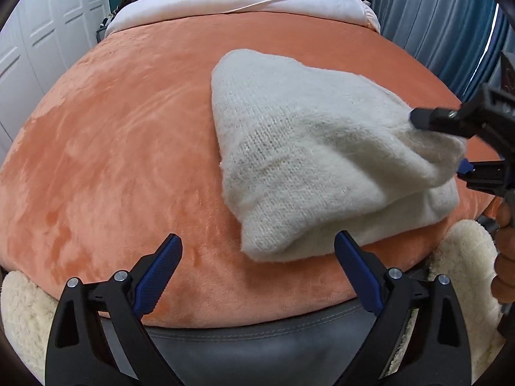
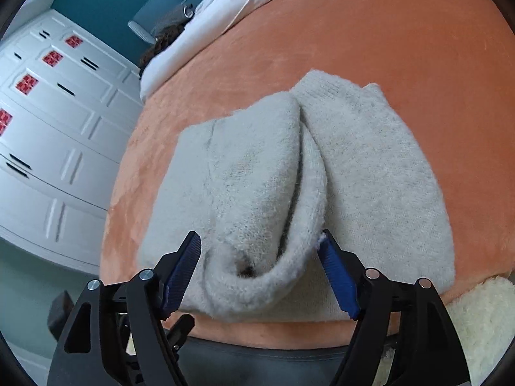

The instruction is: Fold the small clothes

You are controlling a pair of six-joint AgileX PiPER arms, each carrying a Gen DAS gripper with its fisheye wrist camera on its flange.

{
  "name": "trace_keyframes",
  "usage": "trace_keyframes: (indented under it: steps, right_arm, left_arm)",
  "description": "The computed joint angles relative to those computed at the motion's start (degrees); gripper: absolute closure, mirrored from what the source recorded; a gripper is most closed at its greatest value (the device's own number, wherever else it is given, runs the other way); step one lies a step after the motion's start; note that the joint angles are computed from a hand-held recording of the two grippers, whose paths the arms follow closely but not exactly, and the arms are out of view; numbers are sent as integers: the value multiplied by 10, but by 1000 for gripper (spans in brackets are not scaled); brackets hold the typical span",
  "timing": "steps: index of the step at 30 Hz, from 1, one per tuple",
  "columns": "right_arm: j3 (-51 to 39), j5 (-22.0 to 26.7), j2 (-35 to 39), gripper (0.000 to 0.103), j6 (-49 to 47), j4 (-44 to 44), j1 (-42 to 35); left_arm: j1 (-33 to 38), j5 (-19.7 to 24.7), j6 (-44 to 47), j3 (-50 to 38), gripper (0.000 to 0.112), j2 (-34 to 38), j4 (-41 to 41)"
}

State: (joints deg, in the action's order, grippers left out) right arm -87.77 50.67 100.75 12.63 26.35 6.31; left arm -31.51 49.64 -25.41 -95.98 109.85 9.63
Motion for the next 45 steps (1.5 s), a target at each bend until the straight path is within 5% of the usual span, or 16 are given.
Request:
trace_keyframes:
  steps: [1,2,4,5,9,12,16,18,21,25,29,32,37,40,42,45]
  right_arm:
    - [-16,4,16,30,4,-4,3]
    - [-27,8,26,35,8,-9,8]
    - [-70,29,48,80,24,-51,24]
    - [-76,27,40,81,18,-63,27]
    - [-21,-83,-71,83,-132,85,-7]
    - [71,-154,-140,83,-166,80,-21]
    - [132,-69,-34,84,-86,29,-83]
    - [174,-97,-60,83,-122,88,-96]
    - [146,-96,-56,81,-87,18,-69]
    - [108,-71,-36,76,-41,-48,-44]
    - [126,-74,-106,62,69,-173,-29]
    - [98,-68,-147,63,123,-277,16]
    - [-4,-59,-109,73,-44,-114,65]
    - [-76,3,23,81,-59,-91,111]
    - [-47,-3,81,84,-64,-70,121]
    - [-15,-21,49,85,-87,-3,94]
  left_arm:
    - [0,-2,-1,-7,23,6,7]
    - [6,-7,12,-3,44,3,-4]
    - [24,4,61,-20,88,14,-75]
    - [32,9,60,-22,99,12,-90]
    - [46,-15,90,11,104,-37,-164]
    - [44,-4,110,-11,104,-26,-192]
    - [37,29,100,-45,104,24,-197]
    - [27,24,90,-39,104,22,-176]
    - [27,31,90,-38,103,18,-174]
    - [47,33,101,-13,93,-9,-204]
    - [56,-11,60,73,60,-93,-148]
    - [66,-34,8,114,51,-136,-112]
    - [50,-24,-47,96,51,-133,-48]
    - [42,-23,-47,97,51,-140,-36]
    - [41,-23,-47,102,50,-145,-31]
    - [50,-25,-42,109,48,-152,-38]
